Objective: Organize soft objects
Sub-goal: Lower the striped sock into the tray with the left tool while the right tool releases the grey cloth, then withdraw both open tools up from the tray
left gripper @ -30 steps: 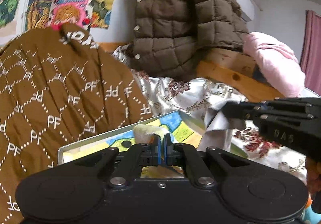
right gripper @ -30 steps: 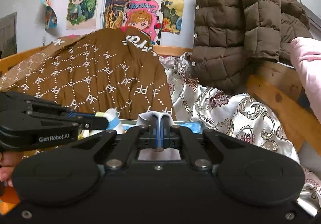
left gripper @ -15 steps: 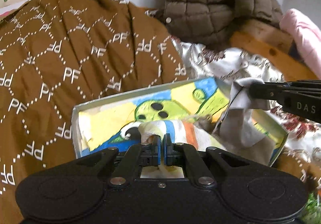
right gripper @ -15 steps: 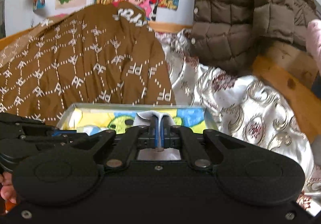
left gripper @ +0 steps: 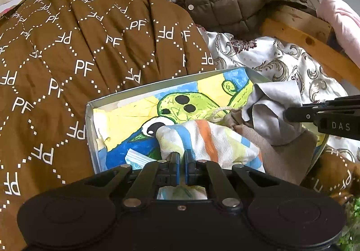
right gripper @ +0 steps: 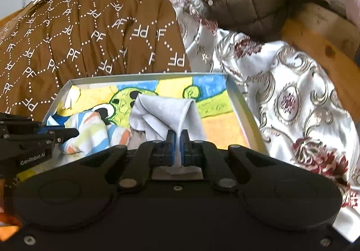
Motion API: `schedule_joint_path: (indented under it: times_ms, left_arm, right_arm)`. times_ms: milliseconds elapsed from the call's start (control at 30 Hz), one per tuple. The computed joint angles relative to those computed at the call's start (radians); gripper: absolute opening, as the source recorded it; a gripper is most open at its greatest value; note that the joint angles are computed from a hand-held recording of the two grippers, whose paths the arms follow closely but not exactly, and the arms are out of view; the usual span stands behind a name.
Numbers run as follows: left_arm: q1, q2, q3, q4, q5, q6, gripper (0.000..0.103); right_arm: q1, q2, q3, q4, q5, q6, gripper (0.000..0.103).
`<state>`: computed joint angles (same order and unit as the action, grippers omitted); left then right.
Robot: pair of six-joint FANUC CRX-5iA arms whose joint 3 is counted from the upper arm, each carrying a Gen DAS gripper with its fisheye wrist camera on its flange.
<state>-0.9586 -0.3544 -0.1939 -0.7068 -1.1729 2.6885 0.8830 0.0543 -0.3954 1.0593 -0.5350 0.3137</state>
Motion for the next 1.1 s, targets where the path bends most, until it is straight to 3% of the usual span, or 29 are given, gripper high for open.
schedule_joint_path:
  times_ms: [367,533,633,800,1100]
  left_arm:
    - [-0.018,0.036,0.051,0.024,-0.088,-0.044,0.009]
    - [-0.035,0.038,0.071,0.020,-0.128,-0.038,0.015]
    - [-0.062,0.038,0.087,-0.001,-0.158,-0.026,0.025]
    - [-0.117,0.040,0.122,-0.040,-0.212,-0.006,0.037]
    - [-0.270,0.055,0.214,-0.164,-0.349,0.064,0.077]
  right_arm:
    - [0.061,-0.053,-0.019,-0.090,-0.072,0.062,0.005]
    - [0.078,-0.088,-0.042,-0.083,-0.082,0.049,0.024]
    - [0.089,-0.116,-0.058,-0.078,-0.089,0.041,0.040]
    - [0.113,-0.167,-0.077,-0.071,-0.115,0.035,0.048]
    - [0.179,-0.285,-0.112,-0.055,-0.193,0.033,0.064]
